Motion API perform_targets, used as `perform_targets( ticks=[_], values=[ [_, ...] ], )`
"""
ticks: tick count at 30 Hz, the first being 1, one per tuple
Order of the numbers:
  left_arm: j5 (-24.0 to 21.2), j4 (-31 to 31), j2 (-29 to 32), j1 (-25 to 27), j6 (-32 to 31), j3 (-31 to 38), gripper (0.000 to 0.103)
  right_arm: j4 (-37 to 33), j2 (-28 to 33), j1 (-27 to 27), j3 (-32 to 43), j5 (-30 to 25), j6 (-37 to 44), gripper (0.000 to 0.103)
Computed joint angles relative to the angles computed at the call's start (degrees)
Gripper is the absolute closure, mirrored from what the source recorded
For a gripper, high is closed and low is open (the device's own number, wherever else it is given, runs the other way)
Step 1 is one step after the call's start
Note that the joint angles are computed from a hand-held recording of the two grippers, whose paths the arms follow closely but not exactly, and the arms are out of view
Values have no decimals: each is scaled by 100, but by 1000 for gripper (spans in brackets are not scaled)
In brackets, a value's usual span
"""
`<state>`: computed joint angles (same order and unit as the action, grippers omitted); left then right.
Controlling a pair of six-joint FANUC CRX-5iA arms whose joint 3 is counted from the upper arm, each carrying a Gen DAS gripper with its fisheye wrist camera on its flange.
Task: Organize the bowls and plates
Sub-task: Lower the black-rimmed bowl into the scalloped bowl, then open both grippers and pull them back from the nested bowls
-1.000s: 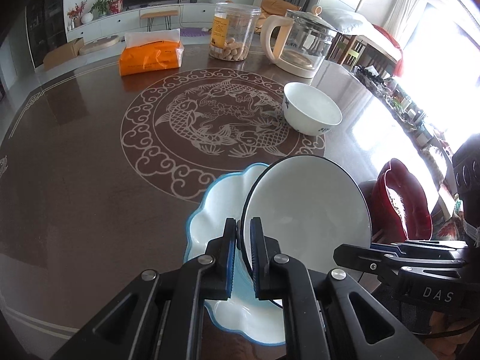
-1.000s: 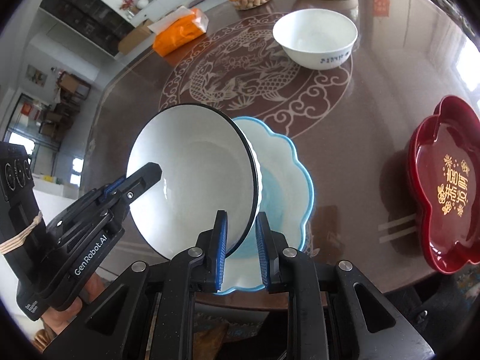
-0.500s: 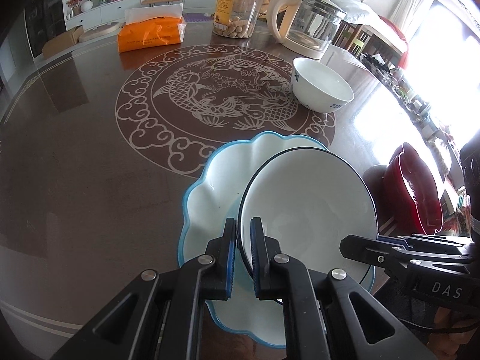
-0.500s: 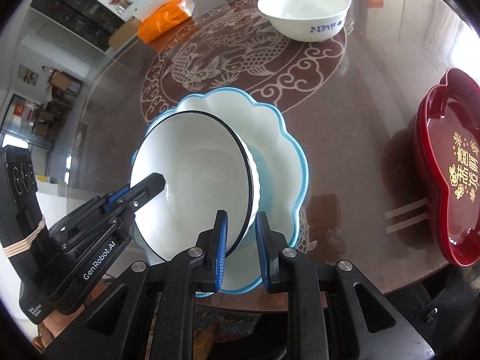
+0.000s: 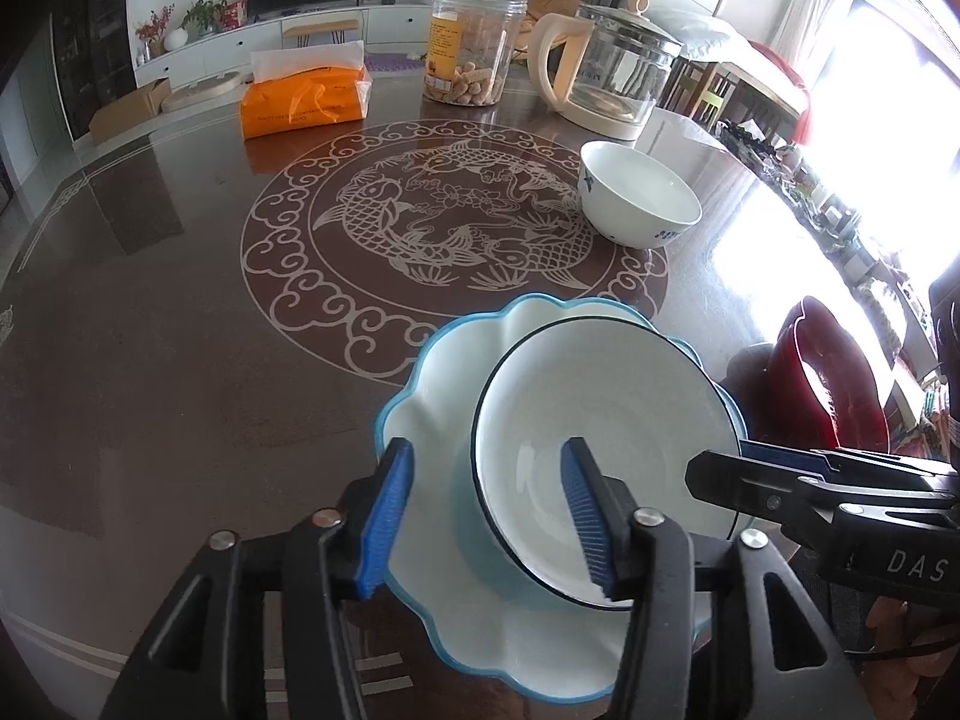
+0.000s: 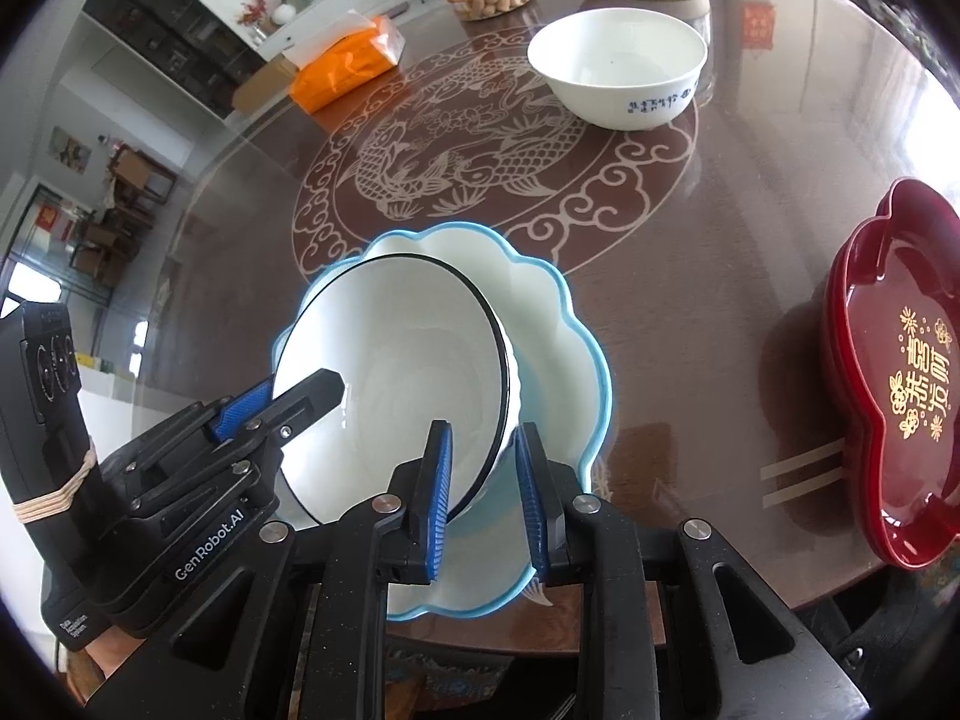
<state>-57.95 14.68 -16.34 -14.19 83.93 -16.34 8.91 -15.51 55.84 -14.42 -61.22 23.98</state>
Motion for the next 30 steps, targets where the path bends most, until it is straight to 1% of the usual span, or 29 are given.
perform_targets(
  ticks=[1, 2, 3, 6, 7, 8, 9, 11, 12, 13, 14, 16, 17, 19, 22, 24, 30],
  values=[
    [46, -68, -83, -6, 76, -2, 33, 138, -87, 63, -86, 72, -125, 56],
    [111, -191, -188, -34, 198, 2, 30, 317, -182, 149, -178, 123, -272, 47],
    [204, -204, -313, -22, 226, -44, 27, 541, -284, 258, -277, 144, -438, 45],
    [490, 101, -756, 102, 47, -302, 26, 1526, -678, 738, -717, 119, -1237, 45],
    [623, 202, -933, 122, -14, -412, 23, 2055, -840, 988, -944, 36, -1670, 44],
    [760, 234, -1100, 105, -11, -497, 21, 2728, -981, 1302, -1198, -183, -2191, 43],
    [907, 230, -1261, 65, 21, -584, 18, 3470, -1051, 1667, -1439, -612, -2747, 39],
    [1189, 170, -1547, -68, 126, -731, 15, 4776, -1050, 2492, -1920, -1915, -3790, 30],
    [1296, 72, -1651, -174, 233, -769, 12, 5210, -969, 2862, -2133, -2640, -4222, 30],
    [1398, -31, -1741, -282, 341, -810, 10, 5434, -892, 3186, -2299, -3281, -4571, 29],
    [1500, -162, -1817, -408, 474, -838, 9, 5503, -820, 3481, -2423, -3798, -4894, 29],
    [1634, -447, -1877, -674, 703, -848, 8, 5439, -786, 3972, -2609, -4461, -5366, 29],
    [1618, -645, -1855, -834, 863, -792, 8, 5346, -775, 4157, -2663, -4678, -5487, 29],
    [1514, -817, -1727, -1040, 989, -690, 8, 5117, -733, 4363, -2690, -4988, -5487, 29],
    [1323, -884, -1533, -1231, 1117, -563, 8, 4787, -810, 4508, -2713, -5111, -5457, 29],
    [1264, -934, -1450, -1338, 1186, -491, 8, 4635, -923, 4583, -2738, -5125, -5602, 29],
    [1217, -1572, -1351, -1777, 1532, -268, 8, 4470, -1104, 4691, -2843, -5229, -5931, 29]
  ],
)
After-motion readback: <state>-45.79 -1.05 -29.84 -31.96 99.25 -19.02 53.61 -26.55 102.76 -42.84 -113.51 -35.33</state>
